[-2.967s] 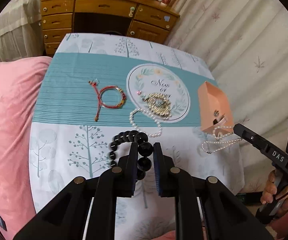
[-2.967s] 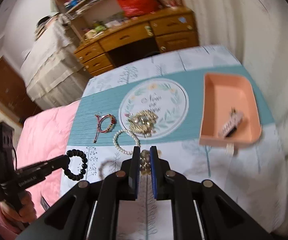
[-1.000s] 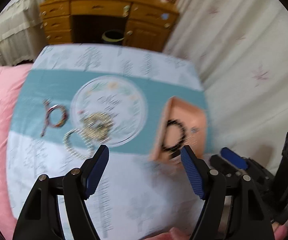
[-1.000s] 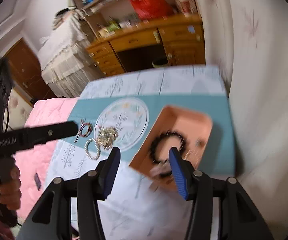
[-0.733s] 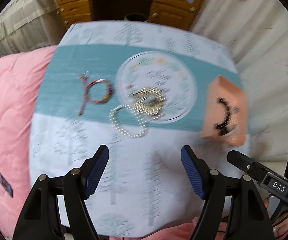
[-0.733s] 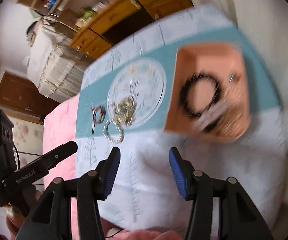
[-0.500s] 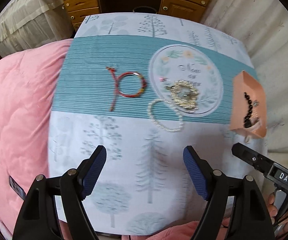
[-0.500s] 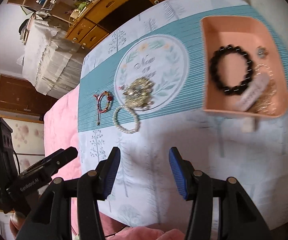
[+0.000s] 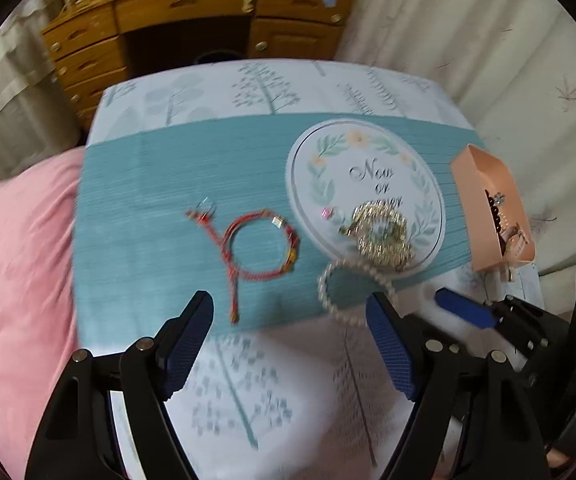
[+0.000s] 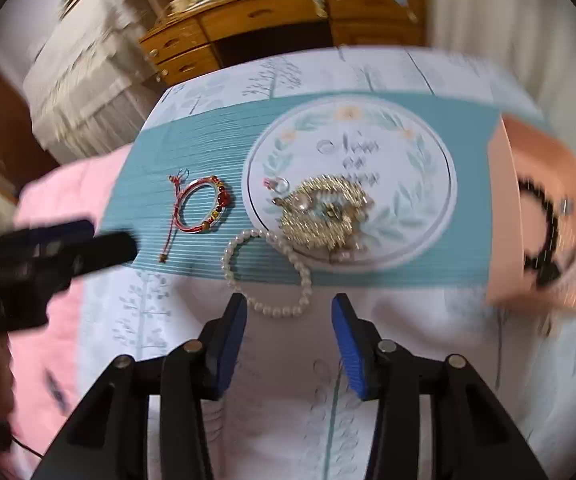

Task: Organize jewelry
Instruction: 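Grasp the pearl bracelet with the right gripper while the left grasps the red string bracelet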

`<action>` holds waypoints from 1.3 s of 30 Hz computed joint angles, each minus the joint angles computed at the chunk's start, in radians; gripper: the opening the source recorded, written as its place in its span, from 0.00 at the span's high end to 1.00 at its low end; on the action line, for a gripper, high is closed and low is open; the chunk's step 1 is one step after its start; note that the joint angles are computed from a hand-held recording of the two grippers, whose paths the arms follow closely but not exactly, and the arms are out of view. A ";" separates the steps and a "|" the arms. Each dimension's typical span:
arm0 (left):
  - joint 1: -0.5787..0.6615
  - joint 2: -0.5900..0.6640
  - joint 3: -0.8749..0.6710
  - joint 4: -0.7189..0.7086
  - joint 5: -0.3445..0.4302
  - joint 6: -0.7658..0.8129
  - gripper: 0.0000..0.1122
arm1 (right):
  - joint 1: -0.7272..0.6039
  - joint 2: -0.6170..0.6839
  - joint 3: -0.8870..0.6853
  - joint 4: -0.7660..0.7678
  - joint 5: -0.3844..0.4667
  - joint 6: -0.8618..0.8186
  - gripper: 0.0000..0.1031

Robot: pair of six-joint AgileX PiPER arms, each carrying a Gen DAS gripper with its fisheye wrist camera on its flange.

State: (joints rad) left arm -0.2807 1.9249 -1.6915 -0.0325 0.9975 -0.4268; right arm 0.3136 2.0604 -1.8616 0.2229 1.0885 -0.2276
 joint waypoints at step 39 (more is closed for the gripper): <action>0.060 0.140 0.023 -0.113 -0.118 0.063 0.93 | -0.103 0.080 0.019 0.233 0.051 0.027 0.93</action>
State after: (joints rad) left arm -0.2211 2.0646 -1.6683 -0.1455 0.8797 -0.3635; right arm 0.2110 2.1399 -1.8422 0.4561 1.1392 -0.2004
